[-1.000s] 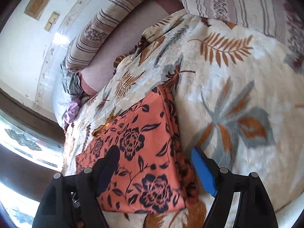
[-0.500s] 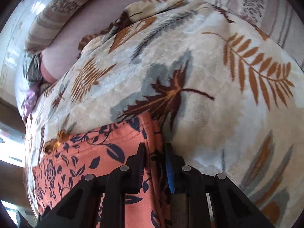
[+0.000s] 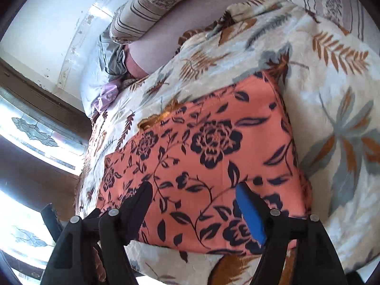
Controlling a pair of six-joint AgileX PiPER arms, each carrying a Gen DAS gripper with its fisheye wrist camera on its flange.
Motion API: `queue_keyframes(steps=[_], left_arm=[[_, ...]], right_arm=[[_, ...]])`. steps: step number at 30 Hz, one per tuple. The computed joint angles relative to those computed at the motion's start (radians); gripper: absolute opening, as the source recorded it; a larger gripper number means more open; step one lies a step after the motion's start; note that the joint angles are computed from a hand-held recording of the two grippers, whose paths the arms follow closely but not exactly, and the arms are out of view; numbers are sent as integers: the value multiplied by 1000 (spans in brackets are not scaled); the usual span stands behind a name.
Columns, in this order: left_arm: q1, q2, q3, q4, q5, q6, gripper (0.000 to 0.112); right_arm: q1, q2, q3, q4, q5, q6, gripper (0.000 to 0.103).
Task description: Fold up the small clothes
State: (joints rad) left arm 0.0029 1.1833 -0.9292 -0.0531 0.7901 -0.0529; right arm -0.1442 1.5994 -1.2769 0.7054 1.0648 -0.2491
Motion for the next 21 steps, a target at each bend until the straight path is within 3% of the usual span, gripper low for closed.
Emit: queue_keyframes(steps=[1, 4, 10, 14, 17, 21], left_arm=[[29, -3, 9, -13, 13, 18, 95], [119, -9, 24, -31, 64, 59, 95], [387, -81, 45, -200, 78, 242, 95], [386, 79, 13, -22, 147, 106, 93], [440, 10, 29, -68, 136, 127, 93], [374, -40, -29, -46, 118, 95, 93]], right_arm=[[-27, 2, 52, -21, -25, 42, 75], [-135, -34, 108, 75, 5, 47, 68], [-102, -160, 140, 95, 14, -38, 71], [-89, -140, 178, 59, 6, -15, 72], [-118, -156, 208, 77, 8, -37, 72], [-86, -175, 155, 106, 11, -42, 72]])
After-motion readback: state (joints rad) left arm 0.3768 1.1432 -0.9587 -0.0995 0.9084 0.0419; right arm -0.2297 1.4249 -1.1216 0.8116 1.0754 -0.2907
